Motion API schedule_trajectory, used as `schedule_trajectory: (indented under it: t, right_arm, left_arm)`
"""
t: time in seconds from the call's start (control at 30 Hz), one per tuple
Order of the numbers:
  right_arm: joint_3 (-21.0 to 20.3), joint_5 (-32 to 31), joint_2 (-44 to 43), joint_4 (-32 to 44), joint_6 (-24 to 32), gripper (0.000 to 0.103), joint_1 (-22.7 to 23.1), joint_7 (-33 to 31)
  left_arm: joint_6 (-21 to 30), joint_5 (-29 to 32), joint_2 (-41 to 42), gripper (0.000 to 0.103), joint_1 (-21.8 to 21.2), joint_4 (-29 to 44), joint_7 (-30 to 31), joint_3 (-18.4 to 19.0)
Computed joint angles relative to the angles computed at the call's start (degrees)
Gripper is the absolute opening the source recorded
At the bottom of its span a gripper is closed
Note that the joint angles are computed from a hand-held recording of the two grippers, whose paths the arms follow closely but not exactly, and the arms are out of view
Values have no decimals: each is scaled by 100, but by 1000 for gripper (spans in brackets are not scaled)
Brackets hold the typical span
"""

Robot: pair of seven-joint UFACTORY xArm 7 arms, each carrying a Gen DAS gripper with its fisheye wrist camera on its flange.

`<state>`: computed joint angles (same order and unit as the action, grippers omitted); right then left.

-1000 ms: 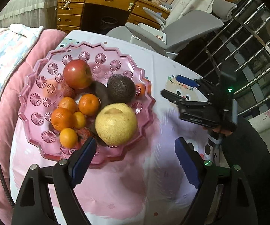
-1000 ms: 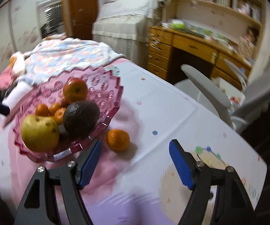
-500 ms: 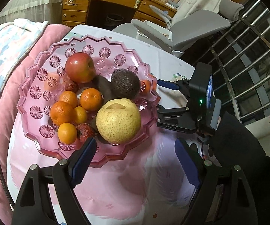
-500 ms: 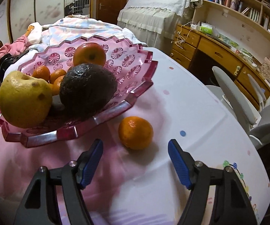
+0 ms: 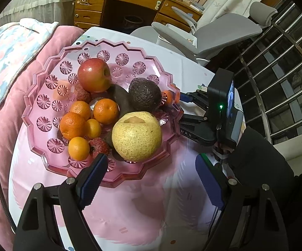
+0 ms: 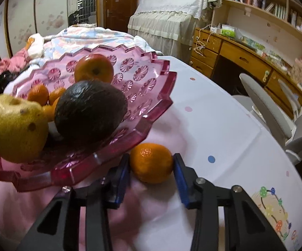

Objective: Organize fruits
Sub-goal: 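Move the right tool to the last tangerine on the cloth and grasp it, then carry the tangerine over the bowl and open the right tool to drop it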

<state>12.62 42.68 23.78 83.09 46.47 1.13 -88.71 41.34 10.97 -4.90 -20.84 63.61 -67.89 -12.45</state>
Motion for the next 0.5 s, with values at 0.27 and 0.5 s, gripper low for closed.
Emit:
schedule_trajectory:
  t: [0.27, 0.5]
  right_arm:
    - [-92, -144, -157, -184, -179, 41, 31, 163]
    - [-319, -466, -496, -506, -539, 41, 25, 813]
  left_arm:
    - [-36, 15, -81, 84, -4, -56, -17, -12]
    - [-121, 44, -243, 84, 6, -114, 75, -51]
